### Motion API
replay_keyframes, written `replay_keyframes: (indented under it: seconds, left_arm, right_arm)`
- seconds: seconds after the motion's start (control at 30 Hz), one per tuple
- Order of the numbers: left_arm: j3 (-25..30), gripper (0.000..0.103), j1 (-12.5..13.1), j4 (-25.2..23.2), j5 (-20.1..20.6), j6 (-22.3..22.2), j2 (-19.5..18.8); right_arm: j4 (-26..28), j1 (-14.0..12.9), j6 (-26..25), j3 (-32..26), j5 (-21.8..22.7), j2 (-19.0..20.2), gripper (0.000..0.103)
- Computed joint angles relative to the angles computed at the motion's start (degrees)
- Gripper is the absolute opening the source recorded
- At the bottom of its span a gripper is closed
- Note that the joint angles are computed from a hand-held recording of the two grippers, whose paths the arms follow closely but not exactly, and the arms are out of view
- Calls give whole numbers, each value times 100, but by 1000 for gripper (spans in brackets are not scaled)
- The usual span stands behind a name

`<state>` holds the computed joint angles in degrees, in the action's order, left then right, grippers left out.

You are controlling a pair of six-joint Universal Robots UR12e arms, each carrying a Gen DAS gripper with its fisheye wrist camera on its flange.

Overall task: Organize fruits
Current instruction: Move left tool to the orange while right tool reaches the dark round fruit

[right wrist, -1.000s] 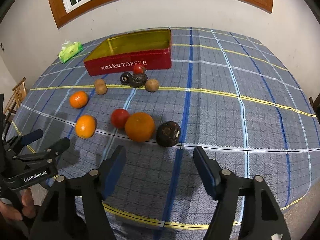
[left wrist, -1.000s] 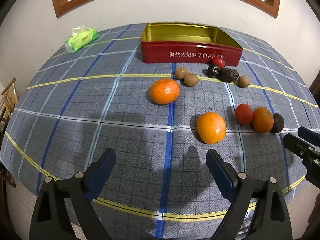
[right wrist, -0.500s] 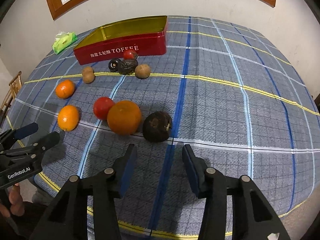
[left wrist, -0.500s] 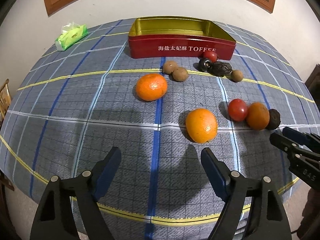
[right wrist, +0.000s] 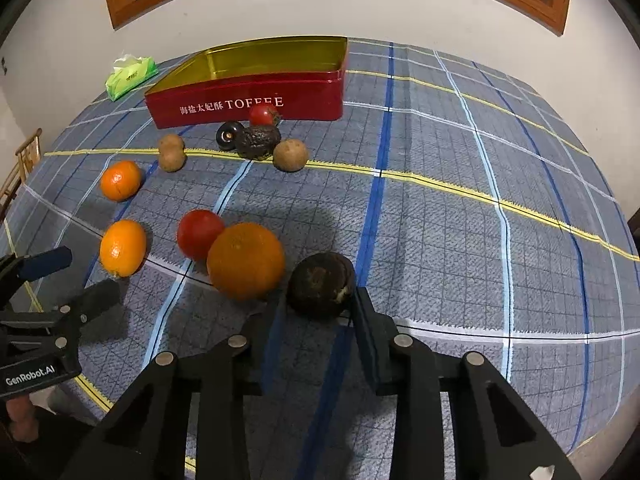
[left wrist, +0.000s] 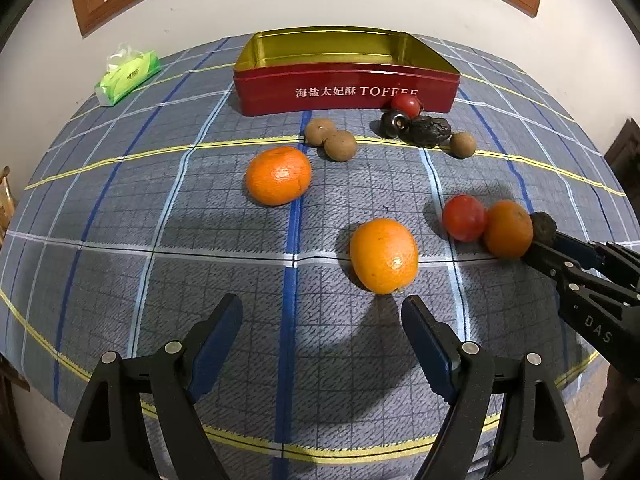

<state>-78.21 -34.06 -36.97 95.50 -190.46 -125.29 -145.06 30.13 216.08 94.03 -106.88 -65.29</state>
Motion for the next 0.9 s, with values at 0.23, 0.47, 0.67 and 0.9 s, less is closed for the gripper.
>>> replay_keyframes:
  seconds: [0.23,0.47,0.67,0.9]
  left_arm:
    - [94,82,-33,-45,-20,136,-56]
    - [275,80,-22,-138,-92,140,-160]
    - [383,67,-13,-89,-189,235,-225]
    - [402,51,-7,-99,-395,366,-249]
  right_arm:
    - [3,-38,202,114,43,-91,29]
    - [-56,-81,375,228,80,-168,29]
    - [-38,-85,395,197,82,-147,30]
    - [0,-81,413,189,70,-151,30]
